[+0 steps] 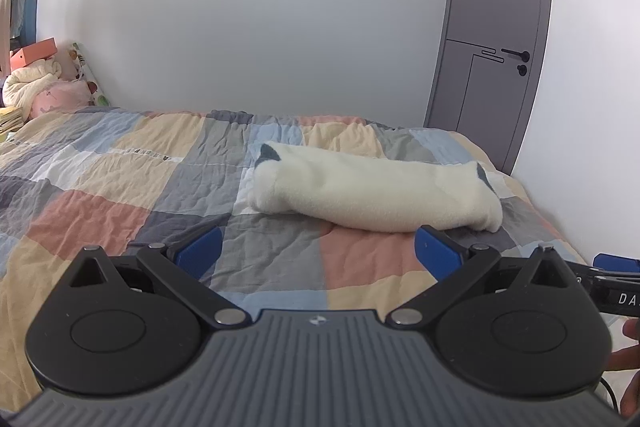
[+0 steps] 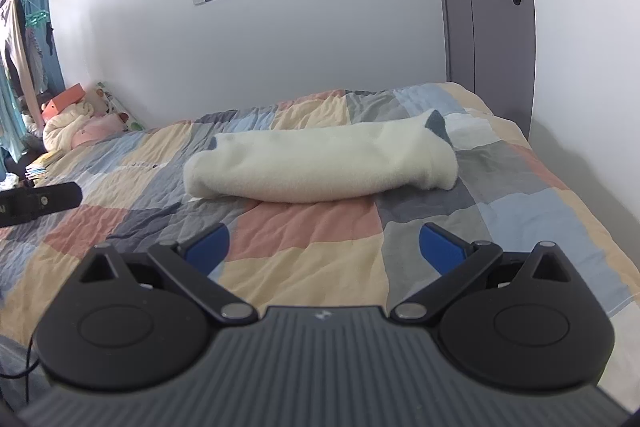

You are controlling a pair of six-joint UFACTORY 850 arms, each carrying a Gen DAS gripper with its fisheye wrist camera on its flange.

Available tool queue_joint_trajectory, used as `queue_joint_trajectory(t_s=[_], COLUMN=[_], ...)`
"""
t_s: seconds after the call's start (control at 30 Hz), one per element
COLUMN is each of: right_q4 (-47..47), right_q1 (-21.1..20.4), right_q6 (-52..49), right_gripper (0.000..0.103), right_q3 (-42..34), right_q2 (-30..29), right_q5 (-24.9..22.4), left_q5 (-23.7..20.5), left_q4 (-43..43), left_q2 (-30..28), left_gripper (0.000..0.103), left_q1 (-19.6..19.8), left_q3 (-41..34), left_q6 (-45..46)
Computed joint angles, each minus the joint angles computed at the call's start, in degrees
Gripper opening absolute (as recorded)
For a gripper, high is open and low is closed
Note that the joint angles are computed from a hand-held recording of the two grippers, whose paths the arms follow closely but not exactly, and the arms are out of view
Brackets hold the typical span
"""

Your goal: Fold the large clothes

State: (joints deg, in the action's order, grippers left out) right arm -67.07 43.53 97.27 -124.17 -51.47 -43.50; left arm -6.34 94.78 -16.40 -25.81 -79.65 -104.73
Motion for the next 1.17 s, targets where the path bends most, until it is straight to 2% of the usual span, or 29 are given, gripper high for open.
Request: queue_joint_trajectory(t_s=[0.47, 1.17], right_q4=[0.9, 1.3], right_q1=[0.1, 0.4], right_q6=[-0.6, -0.1], right_gripper=[0.103, 0.103], right_q3=[-0.6, -0.5], right_q2=[-0.3, -0.3], right_q5=[0.2, -0.5], left_q5=[-0.5, 0.0], left_q4=[3.3, 1.1], left_q2=[0.3, 0.6], left_gripper=[0.103, 0.103], left_q1=[-0.4, -0.8], left_q3=[0.1, 0.3], left_q6=[-3.1, -0.4])
